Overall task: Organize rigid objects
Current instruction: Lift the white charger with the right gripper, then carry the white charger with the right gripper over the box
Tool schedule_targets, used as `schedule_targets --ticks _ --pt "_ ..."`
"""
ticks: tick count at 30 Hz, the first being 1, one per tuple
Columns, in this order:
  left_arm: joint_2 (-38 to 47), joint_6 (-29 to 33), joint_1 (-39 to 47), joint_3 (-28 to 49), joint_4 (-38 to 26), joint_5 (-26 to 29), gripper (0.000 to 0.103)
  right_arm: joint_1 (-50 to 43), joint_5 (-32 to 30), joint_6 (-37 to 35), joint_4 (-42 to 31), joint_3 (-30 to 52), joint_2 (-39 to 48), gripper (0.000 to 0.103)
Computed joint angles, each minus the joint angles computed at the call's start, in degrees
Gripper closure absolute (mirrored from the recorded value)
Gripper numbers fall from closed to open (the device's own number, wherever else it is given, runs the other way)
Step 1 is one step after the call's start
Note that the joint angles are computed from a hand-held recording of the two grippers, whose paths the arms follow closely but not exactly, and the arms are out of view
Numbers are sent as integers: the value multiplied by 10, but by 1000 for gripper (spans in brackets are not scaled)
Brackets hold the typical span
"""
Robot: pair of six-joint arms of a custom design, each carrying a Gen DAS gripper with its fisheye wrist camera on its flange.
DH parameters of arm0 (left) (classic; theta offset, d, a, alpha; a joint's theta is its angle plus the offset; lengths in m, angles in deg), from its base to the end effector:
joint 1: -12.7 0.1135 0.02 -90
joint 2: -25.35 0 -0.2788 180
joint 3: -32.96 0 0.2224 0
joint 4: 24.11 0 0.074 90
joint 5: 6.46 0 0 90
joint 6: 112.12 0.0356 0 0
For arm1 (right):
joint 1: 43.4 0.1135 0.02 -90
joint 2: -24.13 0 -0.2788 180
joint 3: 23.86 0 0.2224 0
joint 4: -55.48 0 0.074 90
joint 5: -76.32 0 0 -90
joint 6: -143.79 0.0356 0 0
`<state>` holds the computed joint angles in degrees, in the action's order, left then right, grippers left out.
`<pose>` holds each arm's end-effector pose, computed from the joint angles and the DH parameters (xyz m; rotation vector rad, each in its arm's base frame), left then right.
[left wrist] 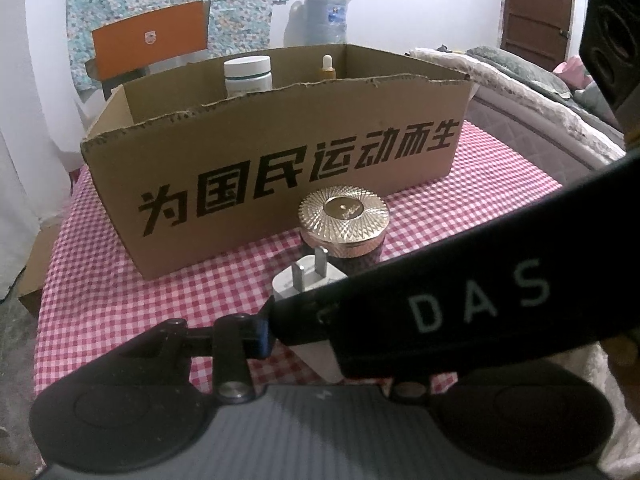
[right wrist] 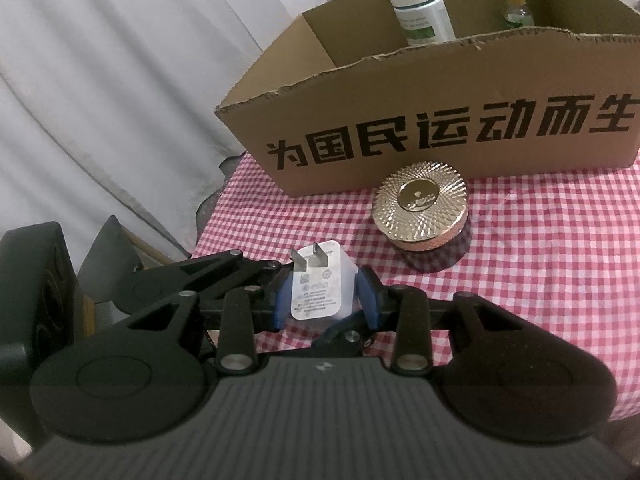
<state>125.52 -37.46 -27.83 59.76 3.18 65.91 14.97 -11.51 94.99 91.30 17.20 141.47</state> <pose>0.1649 -0.1268 0.0971 0.3653 2.3017 -0.1207 0.1502 0.2412 0.0740 -0.3417 2.4057 0.8264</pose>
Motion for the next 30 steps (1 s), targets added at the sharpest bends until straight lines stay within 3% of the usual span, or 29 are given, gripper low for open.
schedule_targets --ticks 17,30 --pt "-102 -30 -40 -17 -74 -50 57 25 25 -2 -9 -14 -48 69" --pt "-220 -44 -86 3 -193 -114 57 57 67 -15 -19 -40 -122 69"
